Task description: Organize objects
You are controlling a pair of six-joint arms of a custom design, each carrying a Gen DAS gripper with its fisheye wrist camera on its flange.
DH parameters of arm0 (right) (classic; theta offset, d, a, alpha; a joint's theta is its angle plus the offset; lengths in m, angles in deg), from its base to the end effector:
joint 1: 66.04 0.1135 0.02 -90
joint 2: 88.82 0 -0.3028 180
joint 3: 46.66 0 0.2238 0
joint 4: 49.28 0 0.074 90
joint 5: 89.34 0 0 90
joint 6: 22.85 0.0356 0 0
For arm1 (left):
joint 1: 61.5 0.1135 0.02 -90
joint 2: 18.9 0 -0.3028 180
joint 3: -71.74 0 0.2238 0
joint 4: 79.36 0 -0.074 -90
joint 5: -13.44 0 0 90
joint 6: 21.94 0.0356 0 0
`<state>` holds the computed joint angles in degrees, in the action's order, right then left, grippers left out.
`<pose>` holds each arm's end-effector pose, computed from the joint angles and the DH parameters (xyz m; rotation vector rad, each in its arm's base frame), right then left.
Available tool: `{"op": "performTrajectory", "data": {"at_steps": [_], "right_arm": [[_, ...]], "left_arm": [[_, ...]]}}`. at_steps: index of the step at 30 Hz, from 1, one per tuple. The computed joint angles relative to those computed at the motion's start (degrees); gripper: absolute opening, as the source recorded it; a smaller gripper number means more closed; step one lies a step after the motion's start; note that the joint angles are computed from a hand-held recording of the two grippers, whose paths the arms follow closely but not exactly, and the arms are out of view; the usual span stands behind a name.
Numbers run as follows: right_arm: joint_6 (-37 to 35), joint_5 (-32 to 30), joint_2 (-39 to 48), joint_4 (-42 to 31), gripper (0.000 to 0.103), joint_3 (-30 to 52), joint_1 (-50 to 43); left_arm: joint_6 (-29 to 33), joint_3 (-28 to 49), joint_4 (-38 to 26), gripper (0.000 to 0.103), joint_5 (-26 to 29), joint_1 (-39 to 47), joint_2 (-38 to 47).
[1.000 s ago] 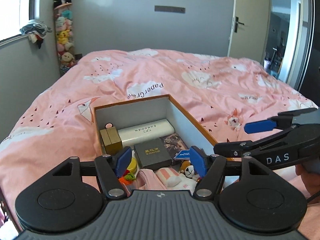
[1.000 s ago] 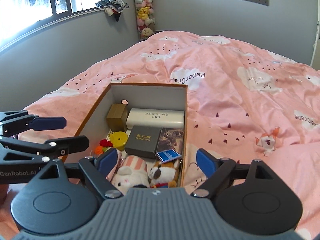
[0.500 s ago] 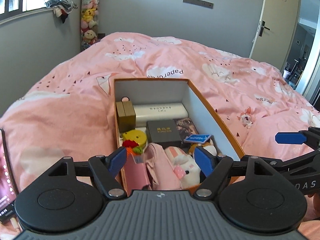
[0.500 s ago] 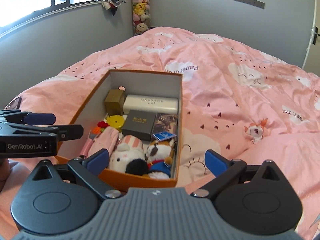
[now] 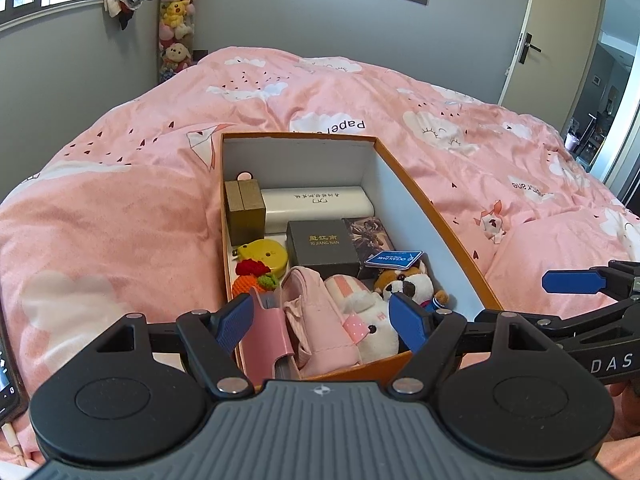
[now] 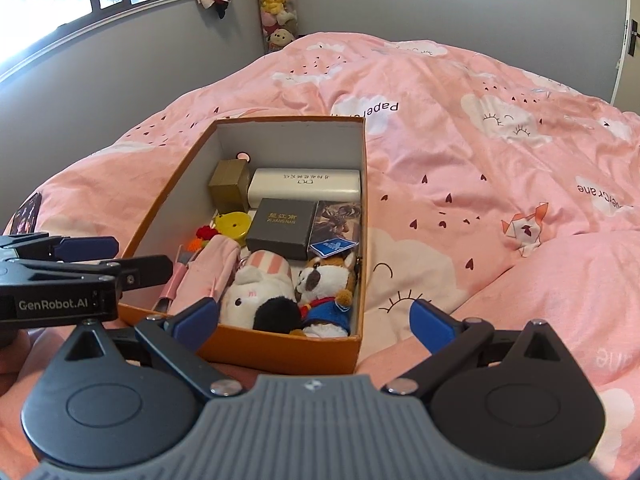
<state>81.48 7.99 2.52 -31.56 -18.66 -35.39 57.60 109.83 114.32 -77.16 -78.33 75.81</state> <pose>0.1778 0.1001 0.1381 -0.2751 2.3546 0.2295 0.2377 -0.0715 0.1537 0.1242 2.3279 -0.2276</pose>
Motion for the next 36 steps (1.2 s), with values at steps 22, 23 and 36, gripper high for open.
{"op": "performTrajectory", "data": {"at_steps": [22,23,36], "right_arm": [[-0.09,-0.44,0.57,-0.61,0.102,0.55,-0.68],[-0.08,-0.45,0.64,-0.61,0.102,0.59,-0.73],[-0.15,-0.69,1.14,-0.12,0.102,0.49,-1.33]], "left_arm": [[-0.28,-0.19,0.51,0.090,-1.05,-0.60,0.54],[-0.33,-0.19,0.51,0.090,-1.11,-0.64,0.51],[-0.26,-0.16,0.41,0.090,-1.01,-0.54,0.50]]}}
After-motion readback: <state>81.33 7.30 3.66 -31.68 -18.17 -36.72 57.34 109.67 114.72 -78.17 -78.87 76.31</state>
